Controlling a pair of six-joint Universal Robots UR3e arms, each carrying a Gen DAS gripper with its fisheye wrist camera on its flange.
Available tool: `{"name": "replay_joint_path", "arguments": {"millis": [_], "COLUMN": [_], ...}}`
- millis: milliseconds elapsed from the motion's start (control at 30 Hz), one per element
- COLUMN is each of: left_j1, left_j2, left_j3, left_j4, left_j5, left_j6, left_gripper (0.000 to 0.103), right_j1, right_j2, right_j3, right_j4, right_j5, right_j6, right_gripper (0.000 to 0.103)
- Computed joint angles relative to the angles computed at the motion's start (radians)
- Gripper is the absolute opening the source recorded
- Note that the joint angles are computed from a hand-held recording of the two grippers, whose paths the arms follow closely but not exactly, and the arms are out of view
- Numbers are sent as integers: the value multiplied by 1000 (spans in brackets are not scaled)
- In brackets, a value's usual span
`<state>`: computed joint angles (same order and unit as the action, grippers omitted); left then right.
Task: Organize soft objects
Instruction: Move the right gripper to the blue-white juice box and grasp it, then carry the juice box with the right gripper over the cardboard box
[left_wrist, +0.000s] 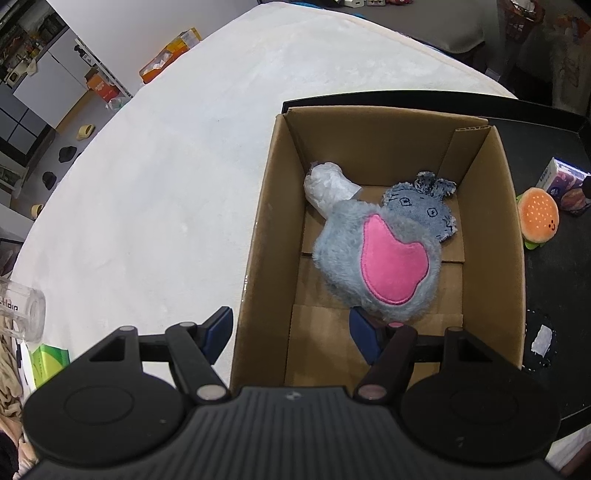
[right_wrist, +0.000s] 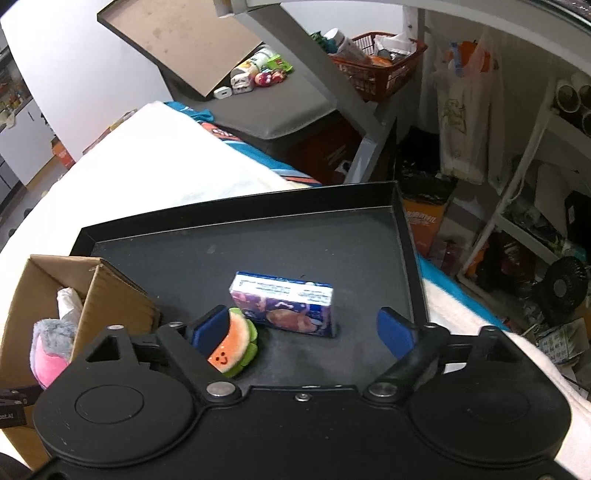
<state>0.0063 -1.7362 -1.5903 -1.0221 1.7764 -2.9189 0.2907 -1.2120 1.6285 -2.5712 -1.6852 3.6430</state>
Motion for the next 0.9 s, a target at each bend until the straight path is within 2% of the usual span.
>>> {"name": "replay_joint_path", "arguments": {"millis": [100,233,300,467,633,667,700,767,900], "left_j1": [1,6,5,5,-1,-3,-4,-9,-17], "left_j2": [-10,-25,-38,-52,-70,-71,-74,-78,-71], "left_j3": [6,17,27,43,64,67,70,74,58], "left_j4": [4,4,3,-4,-15,-17,-18,-16,-2], "left_j5": [4,5,7,5,16,17,17,18,25], "left_j6": [3,2,-1,-1,-1,-1,-2,-6,-11], "left_gripper": [68,68,68,68,68,68,68,68,68], "right_j1": [5,2,6,13,37,40,41,33,28], "right_j2": [32,75,102,158,241,247,248,236,188], "right_j3": [-43,-87,-128,-202,-321,-326,-324,-305,-246], "right_j4": [34,53,89,118,196,197,198,201,195], "right_j5": [-19,-19,-28,-11,-67,-78,-87,-76,-80], "right_j6": [10,25,42,94,113,112,110,102,86], "right_gripper": [99,99,103,103,103,100,86,71,71]}}
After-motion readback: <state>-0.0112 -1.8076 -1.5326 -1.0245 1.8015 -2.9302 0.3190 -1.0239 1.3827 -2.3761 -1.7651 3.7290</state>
